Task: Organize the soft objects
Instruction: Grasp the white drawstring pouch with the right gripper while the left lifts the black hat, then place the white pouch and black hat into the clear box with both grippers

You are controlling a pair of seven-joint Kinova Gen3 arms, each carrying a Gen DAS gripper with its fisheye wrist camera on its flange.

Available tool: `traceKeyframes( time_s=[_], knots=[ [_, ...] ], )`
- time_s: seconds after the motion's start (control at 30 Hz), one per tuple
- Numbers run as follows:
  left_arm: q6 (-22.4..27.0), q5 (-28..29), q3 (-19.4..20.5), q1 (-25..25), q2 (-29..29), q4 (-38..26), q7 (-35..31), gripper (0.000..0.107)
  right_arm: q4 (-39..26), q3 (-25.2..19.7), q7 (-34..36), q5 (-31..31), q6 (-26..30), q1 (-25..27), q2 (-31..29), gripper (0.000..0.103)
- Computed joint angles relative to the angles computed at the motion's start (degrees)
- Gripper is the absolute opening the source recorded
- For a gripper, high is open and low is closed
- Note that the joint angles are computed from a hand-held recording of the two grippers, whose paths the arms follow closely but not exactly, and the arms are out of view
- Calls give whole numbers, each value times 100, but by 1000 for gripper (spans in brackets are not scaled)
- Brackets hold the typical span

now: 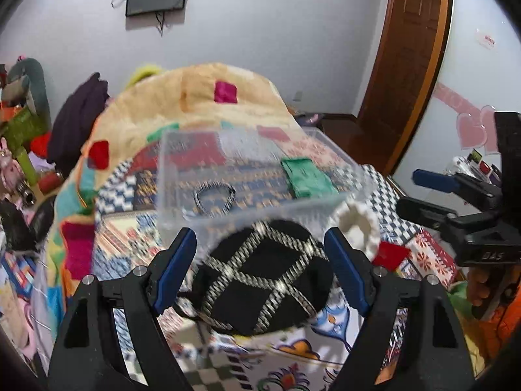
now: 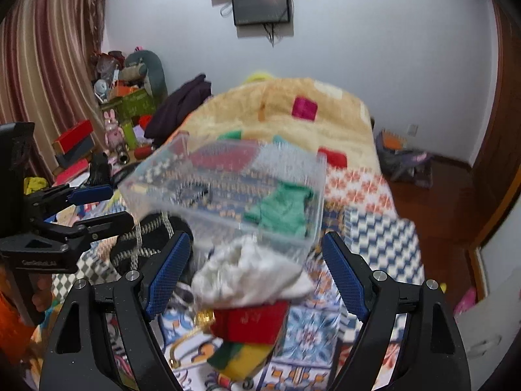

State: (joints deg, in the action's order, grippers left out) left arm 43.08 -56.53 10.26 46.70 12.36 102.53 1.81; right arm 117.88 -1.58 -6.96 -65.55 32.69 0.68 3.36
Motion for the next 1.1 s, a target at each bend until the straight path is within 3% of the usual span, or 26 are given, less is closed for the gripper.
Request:
traceKeyframes(
  time_s=[0.2, 0.43, 0.57, 0.73, 0.93, 1.1],
  knots=[
    [-355, 281, -52, 24, 317, -92, -169, 81, -46, -84, -459, 437, -51, 36, 310, 79],
    [-232, 427, -280, 349, 599, -274, -391, 79, -130, -216, -764, 708, 140, 181, 526, 58],
    [-311, 354, -403, 448, 597, -185, -220, 64, -226, -286, -971, 921, 303, 239, 659, 38],
    [-820, 206, -477, 372, 351, 215, 129, 52, -231, -333, -878, 867, 517, 400, 687, 20],
    [-1023, -39, -435, 287, 121, 497, 569, 32, -57, -265, -475, 448, 645, 565, 556, 15],
    [-752, -392, -262, 312, -3, 571, 970, 20, 29, -96, -125, 91, 891, 656, 385, 14]
  ],
)
